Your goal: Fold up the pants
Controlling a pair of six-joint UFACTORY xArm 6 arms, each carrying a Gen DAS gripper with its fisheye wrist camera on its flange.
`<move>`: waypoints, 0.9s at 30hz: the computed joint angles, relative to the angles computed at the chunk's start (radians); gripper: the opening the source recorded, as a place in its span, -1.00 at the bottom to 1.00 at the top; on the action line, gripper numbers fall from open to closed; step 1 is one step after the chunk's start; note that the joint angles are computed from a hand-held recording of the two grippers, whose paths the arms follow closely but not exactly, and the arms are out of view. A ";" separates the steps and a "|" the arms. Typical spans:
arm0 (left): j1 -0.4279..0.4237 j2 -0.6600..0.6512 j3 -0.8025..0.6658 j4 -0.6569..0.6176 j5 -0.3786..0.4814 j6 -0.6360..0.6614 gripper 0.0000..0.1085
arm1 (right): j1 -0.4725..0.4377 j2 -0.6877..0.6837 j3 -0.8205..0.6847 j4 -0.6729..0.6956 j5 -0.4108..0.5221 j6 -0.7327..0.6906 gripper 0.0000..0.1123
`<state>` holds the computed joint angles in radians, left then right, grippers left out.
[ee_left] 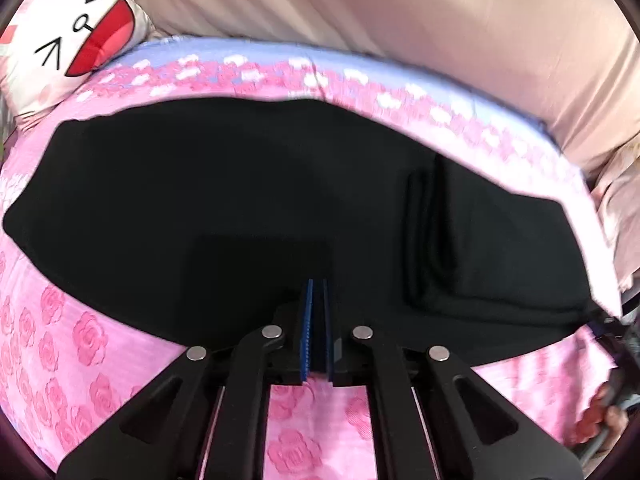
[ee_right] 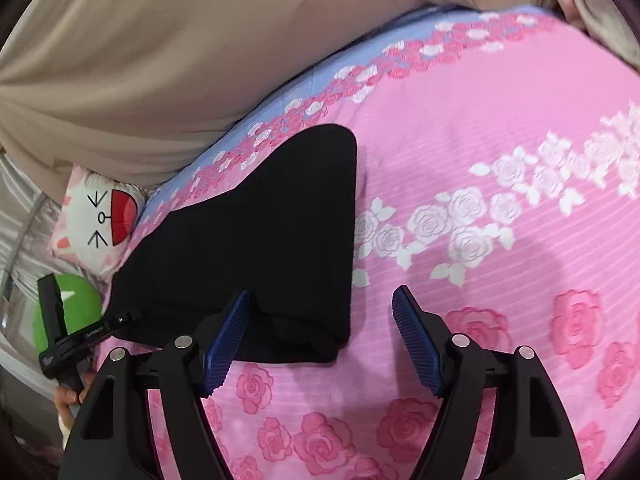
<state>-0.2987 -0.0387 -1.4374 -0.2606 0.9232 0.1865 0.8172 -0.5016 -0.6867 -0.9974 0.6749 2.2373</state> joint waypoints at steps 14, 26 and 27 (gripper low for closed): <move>-0.108 0.106 -0.088 0.004 -0.006 -0.032 -0.47 | 0.132 0.209 -0.239 0.161 0.358 -0.385 -0.32; -0.112 -0.006 0.034 0.020 -0.075 0.014 -0.81 | 0.091 0.060 -0.095 0.150 0.285 -0.306 -0.39; -0.108 -0.010 0.029 0.011 -0.068 0.016 -0.74 | 0.115 0.048 -0.106 0.138 0.332 -0.291 -0.13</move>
